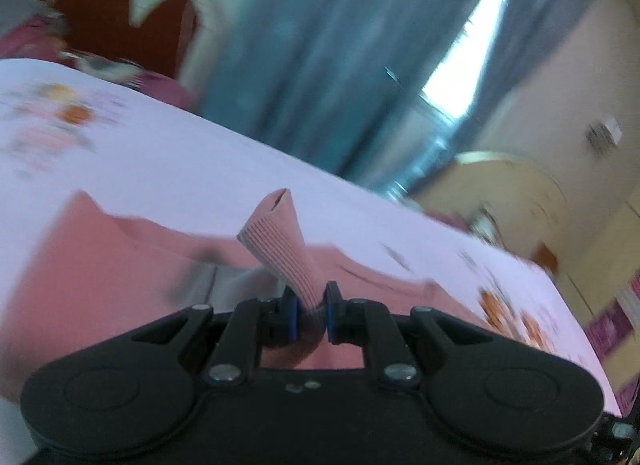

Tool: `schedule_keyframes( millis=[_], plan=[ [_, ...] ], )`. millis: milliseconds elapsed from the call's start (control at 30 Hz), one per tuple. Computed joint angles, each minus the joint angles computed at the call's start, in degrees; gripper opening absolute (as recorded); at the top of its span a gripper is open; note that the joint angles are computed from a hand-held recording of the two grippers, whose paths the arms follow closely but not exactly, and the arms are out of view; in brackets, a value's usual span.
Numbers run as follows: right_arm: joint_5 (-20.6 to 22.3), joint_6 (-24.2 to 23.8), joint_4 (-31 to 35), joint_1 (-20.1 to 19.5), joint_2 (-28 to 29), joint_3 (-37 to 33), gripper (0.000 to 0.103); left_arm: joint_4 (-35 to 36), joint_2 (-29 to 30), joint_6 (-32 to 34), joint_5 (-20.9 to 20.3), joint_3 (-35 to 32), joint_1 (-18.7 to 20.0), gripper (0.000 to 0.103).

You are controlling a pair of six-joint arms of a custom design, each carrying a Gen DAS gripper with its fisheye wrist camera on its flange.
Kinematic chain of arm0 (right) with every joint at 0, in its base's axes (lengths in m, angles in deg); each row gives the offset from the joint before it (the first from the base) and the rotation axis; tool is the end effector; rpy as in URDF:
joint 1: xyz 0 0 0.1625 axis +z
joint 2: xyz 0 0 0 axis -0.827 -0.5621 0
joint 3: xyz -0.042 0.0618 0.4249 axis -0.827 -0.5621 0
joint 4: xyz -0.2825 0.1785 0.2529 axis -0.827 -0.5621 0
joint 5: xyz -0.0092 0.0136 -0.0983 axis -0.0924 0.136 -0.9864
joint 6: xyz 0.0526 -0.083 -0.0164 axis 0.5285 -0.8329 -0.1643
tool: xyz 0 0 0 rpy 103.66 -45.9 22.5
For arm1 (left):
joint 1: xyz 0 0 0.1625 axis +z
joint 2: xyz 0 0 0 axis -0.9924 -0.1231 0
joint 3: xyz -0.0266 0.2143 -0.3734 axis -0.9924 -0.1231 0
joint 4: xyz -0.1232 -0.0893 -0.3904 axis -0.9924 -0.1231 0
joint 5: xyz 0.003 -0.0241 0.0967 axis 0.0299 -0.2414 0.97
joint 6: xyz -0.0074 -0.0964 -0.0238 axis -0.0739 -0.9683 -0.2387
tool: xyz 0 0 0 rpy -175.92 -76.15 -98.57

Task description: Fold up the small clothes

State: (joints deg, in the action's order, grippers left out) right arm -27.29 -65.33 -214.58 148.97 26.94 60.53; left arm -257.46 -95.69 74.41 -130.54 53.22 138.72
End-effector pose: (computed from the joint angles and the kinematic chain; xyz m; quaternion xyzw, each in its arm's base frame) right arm 0.1268 -0.6531 0.2231 0.0813 -0.8964 0.3555 0.2518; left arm -0.2241 -0.6765 0.0899 0.0492 0.8829 -0.4448 0.1420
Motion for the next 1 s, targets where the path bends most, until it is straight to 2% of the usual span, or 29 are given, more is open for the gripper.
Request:
schedule_keyframes(
  millis=[233,267,300,333,400,433,467,533,633,700,767,833,867,933,1000],
  plan=[
    [0.53,3.10,-0.05,-1.90,-4.83,3.53,0.053,11.88,9.10,-0.74,-4.53,-11.52,0.48,0.014],
    [0.81,4.01,0.38,-2.23,-5.52,3.98,0.053,14.40,10.11,-2.04,-6.91,-12.97,1.16,0.020],
    [1.53,5.22,0.74,-2.65,-6.23,4.43,0.053,16.75,10.70,-3.39,-8.16,-13.88,1.49,0.039],
    [2.62,6.46,1.18,-3.11,-6.97,4.86,0.054,17.64,11.50,-3.56,-8.94,-14.46,1.71,0.048],
    [4.43,8.20,2.07,-3.72,-8.09,5.46,0.054,14.21,11.84,-0.46,-8.22,-13.44,0.92,0.069],
    [5.34,8.33,2.37,-3.90,-8.47,5.63,0.063,13.63,11.27,0.33,-7.65,-12.41,0.42,0.074],
    [6.22,8.17,2.03,-4.00,-8.65,5.83,0.078,12.60,10.39,0.77,-6.68,-10.80,-0.25,0.076],
    [9.10,8.01,2.96,-4.12,-8.73,5.57,0.081,8.01,8.71,2.92,-4.41,-7.09,-1.62,0.077],
    [12.65,8.54,6.03,-3.81,-7.85,4.20,0.080,1.50,4.58,5.93,3.13,-0.26,-3.45,0.077],
    [15.27,9.33,8.42,-3.64,-6.77,2.98,0.075,-0.80,1.00,5.25,8.80,4.82,-4.22,0.077],
    [17.23,11.41,12.20,-3.64,-5.40,1.31,0.057,-2.99,-2.65,4.19,13.40,10.39,-4.49,0.077],
    [19.41,13.98,15.51,-3.75,-3.76,-0.34,0.049,-1.60,-5.95,1.66,17.64,14.93,-4.49,0.077],
    [20.00,15.01,16.55,-3.78,-3.04,-1.00,0.049,1.67,-7.97,-1.62,19.47,17.10,-4.16,0.076],
    [20.85,16.91,18.27,-3.72,-1.40,-2.45,0.049,5.52,-9.98,-7.03,20.23,19.13,-3.30,0.076],
    [21.00,18.72,19.36,-3.59,0.21,-3.65,0.049,7.51,-11.50,-9.57,18.10,20.05,-2.06,0.075]
  ],
)
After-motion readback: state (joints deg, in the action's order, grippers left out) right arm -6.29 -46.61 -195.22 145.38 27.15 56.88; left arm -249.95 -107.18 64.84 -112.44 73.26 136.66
